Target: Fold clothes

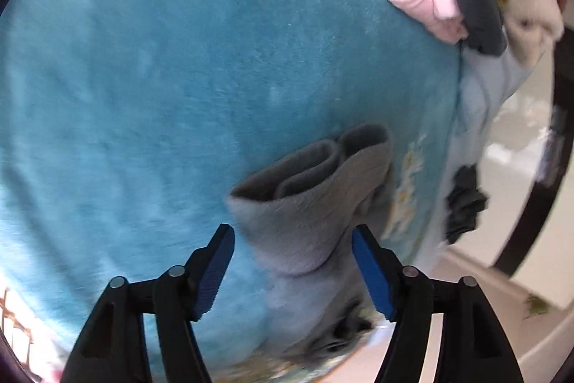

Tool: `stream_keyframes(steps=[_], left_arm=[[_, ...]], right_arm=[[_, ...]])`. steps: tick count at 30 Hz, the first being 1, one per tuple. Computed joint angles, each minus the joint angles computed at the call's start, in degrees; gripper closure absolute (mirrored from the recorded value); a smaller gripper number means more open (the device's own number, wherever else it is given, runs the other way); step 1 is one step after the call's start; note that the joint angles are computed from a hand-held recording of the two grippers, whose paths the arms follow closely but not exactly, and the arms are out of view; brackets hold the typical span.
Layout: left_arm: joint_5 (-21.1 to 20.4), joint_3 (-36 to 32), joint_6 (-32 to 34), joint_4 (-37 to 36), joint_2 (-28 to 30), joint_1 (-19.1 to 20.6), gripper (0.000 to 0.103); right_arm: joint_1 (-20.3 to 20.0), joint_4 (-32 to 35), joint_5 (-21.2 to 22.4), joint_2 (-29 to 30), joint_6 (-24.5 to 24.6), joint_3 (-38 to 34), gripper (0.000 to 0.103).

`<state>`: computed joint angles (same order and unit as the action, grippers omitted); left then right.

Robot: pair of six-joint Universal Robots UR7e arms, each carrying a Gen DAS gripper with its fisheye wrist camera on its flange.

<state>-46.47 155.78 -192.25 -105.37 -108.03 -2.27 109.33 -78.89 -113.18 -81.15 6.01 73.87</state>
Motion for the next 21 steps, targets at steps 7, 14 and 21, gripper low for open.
stream_keyframes(steps=[7, 14, 21], left_arm=[[3.00, 0.75, 4.15, -2.11, 1.31, 1.70, 0.043], [-0.88, -3.50, 9.18, -0.47, 2.44, 6.61, 0.081], [-4.12, -23.54, 32.89, 12.28, 15.52, 14.55, 0.084]], right_arm=[[2.17, 3.29, -2.75, 0.82, -0.35, -1.32, 0.000], [1.80, 5.65, -0.70, 1.11, -5.02, -0.86, 0.000], [-3.19, 5.84, 4.10, 2.11, -9.91, -2.58, 0.000]])
